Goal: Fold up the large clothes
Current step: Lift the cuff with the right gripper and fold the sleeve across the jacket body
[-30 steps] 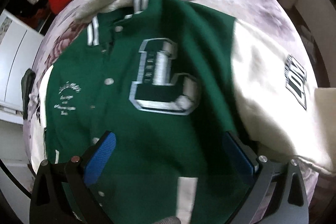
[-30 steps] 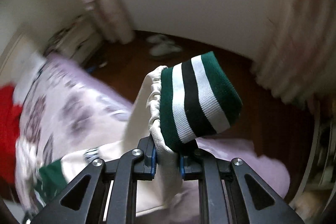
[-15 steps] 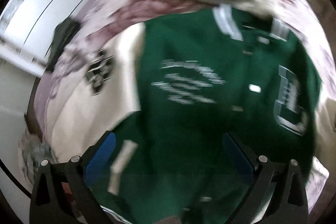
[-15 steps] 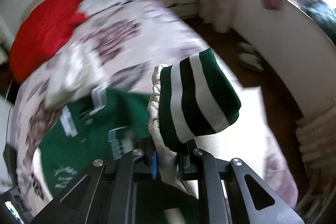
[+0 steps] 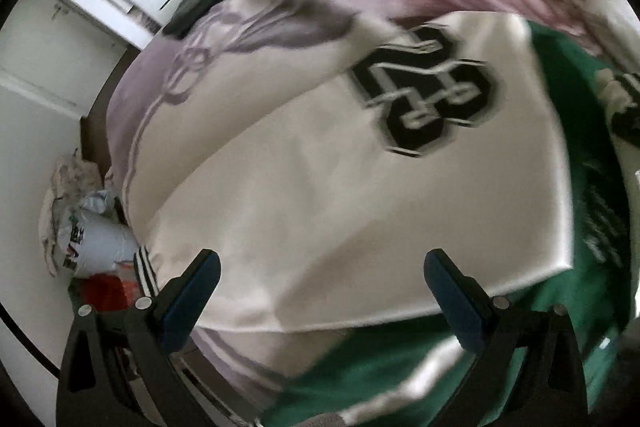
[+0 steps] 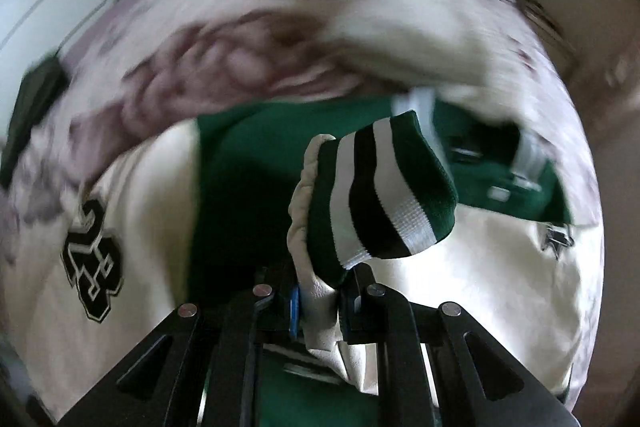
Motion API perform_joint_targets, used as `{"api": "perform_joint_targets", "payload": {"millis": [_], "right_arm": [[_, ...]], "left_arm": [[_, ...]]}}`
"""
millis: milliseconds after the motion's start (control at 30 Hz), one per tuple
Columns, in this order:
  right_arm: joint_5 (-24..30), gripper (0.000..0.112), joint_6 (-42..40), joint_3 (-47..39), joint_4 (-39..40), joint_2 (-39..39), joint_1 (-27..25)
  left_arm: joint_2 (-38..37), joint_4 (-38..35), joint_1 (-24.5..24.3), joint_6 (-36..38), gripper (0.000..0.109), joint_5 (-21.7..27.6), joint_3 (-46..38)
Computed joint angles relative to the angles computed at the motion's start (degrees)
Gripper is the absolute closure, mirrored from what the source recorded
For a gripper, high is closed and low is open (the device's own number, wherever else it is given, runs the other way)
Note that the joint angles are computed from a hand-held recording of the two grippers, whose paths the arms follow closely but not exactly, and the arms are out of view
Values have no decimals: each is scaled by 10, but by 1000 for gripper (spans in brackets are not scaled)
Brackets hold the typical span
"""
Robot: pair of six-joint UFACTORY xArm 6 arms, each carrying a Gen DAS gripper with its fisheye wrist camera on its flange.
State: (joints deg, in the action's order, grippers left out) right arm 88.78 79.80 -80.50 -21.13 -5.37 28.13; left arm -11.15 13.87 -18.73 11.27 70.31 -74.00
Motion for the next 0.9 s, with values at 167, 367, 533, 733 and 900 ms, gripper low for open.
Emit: {"api": "perform_joint_targets", "payload": {"millis": [167, 367, 533, 733, 900], "right_arm": [[-92, 83, -18, 64, 105, -21, -28], [-176, 37, 146, 192, 121, -188, 11], [-131, 37, 233, 198, 136, -218, 68], [-172, 37, 266, 223, 192, -197, 105], [-197, 37, 267, 207, 198, -158, 123]], "left_arm": [[48, -30, 45, 29, 6, 1, -42], [113, -135, 132, 39, 6, 122, -133], [159, -236, 239, -21, 6, 260, -190], [154, -304, 312, -50, 6, 232, -121], [184, -333, 318, -100, 6, 157, -111]]}}
